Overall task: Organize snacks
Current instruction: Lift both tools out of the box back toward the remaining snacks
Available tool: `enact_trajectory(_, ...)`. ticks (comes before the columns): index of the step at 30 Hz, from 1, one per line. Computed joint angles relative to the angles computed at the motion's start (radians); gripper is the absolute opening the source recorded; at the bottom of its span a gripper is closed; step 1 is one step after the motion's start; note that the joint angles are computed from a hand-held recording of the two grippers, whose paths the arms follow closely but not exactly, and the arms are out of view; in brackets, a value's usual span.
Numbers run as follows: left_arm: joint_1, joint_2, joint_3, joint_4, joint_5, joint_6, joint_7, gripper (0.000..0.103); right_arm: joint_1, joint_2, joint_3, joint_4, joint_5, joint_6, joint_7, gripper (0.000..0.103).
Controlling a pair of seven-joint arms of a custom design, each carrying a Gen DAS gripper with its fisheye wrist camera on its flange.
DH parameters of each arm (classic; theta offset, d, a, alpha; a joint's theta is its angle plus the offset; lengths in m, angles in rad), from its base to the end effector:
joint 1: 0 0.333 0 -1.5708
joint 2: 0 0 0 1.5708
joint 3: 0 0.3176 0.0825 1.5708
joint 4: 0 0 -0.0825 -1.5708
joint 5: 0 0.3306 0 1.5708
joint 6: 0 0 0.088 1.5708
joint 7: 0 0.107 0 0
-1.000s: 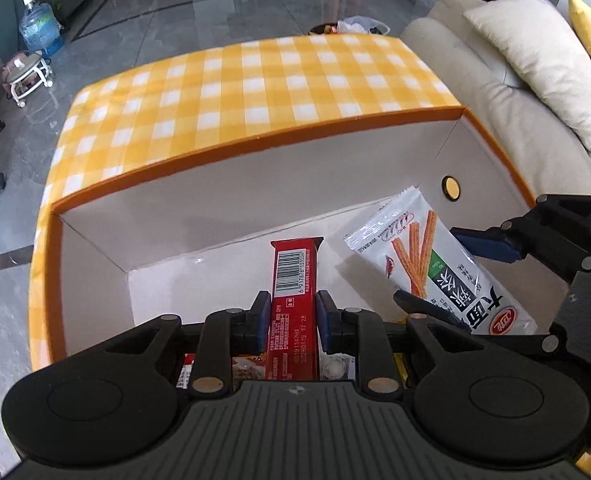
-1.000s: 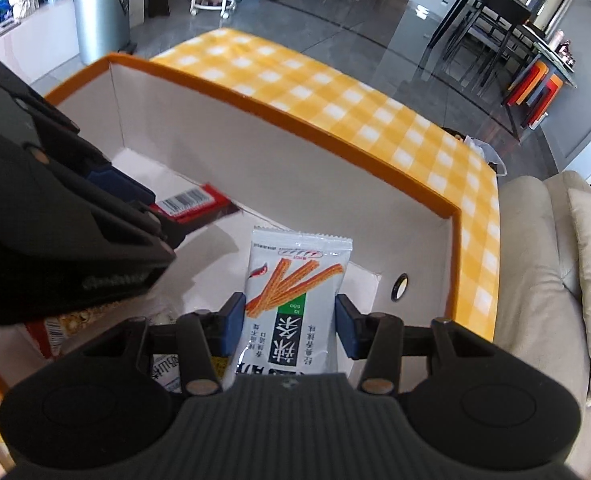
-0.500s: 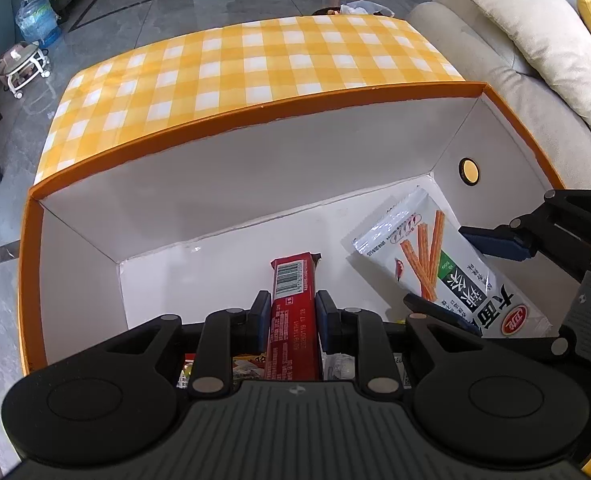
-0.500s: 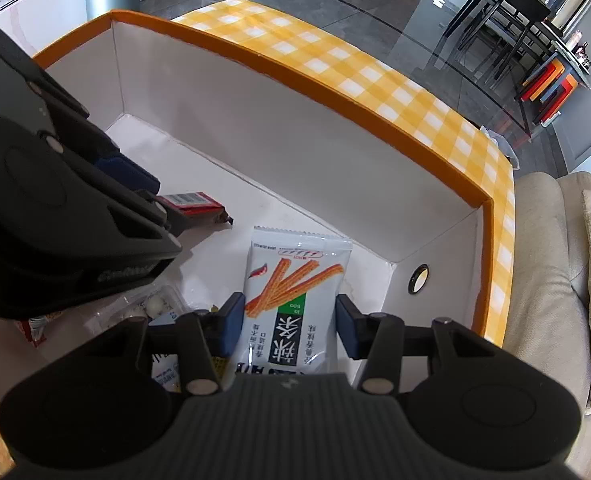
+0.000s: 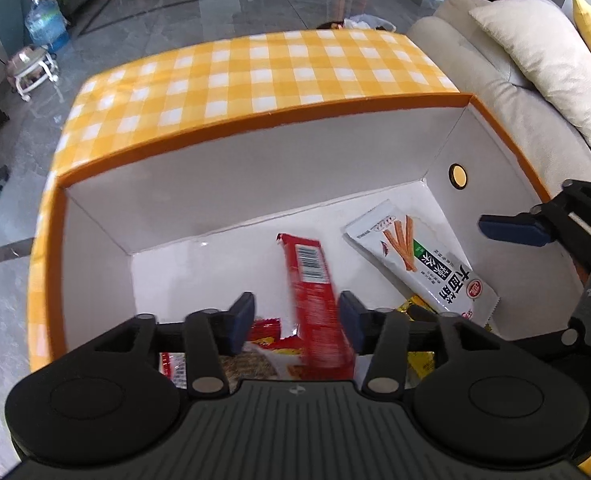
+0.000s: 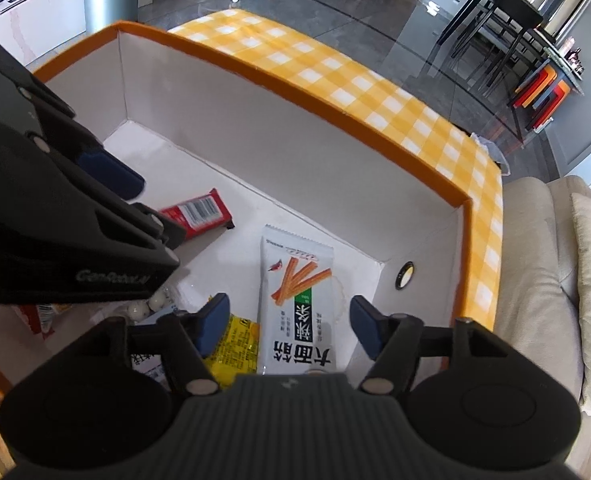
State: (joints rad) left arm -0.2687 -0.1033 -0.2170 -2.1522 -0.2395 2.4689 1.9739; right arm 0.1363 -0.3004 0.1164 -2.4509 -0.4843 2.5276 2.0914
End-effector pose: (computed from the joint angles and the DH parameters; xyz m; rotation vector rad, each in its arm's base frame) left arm 0.4454 -0.2385 0.5154 -1.1816 2.6659 -0.6194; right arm 0.4120 0.1143 0.4796 -2.1103 1.9467 -0.7232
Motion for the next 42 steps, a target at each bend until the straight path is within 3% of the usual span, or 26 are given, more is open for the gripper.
enact_trajectory(5, 0.000, -0.059, 0.014, -0.035, -0.021, 0.015, 0.002, 0.067, 0.002, -0.039, 0.021, -0.005, -0.016, -0.038, 0.018, 0.083)
enact_trajectory(13, -0.037, -0.222, 0.064, -0.147, -0.138, 0.081, 0.104, 0.067, -0.001, -0.158, 0.056, -0.042, -0.018, -0.053, 0.122, 0.083)
enact_trajectory(19, -0.090, -0.364, 0.115, -0.243, -0.233, 0.127, 0.152, 0.067, -0.012, -0.287, 0.126, -0.093, -0.019, -0.073, 0.275, 0.084)
enact_trajectory(25, -0.122, -0.496, 0.147, -0.337, -0.252, 0.160, 0.161, 0.067, -0.006, -0.411, 0.213, -0.133, -0.057, -0.119, 0.405, 0.084)
enact_trajectory(31, -0.135, -0.607, 0.188, -0.421, -0.239, 0.094, 0.160, 0.067, 0.047, -0.520, 0.280, -0.177, -0.011, -0.194, 0.540, 0.084)
enact_trajectory(42, -0.108, -0.775, 0.205, -0.563, -0.218, -0.006, 0.119, 0.067, 0.179, -0.646, 0.405, -0.262, 0.030, -0.360, 0.761, 0.084)
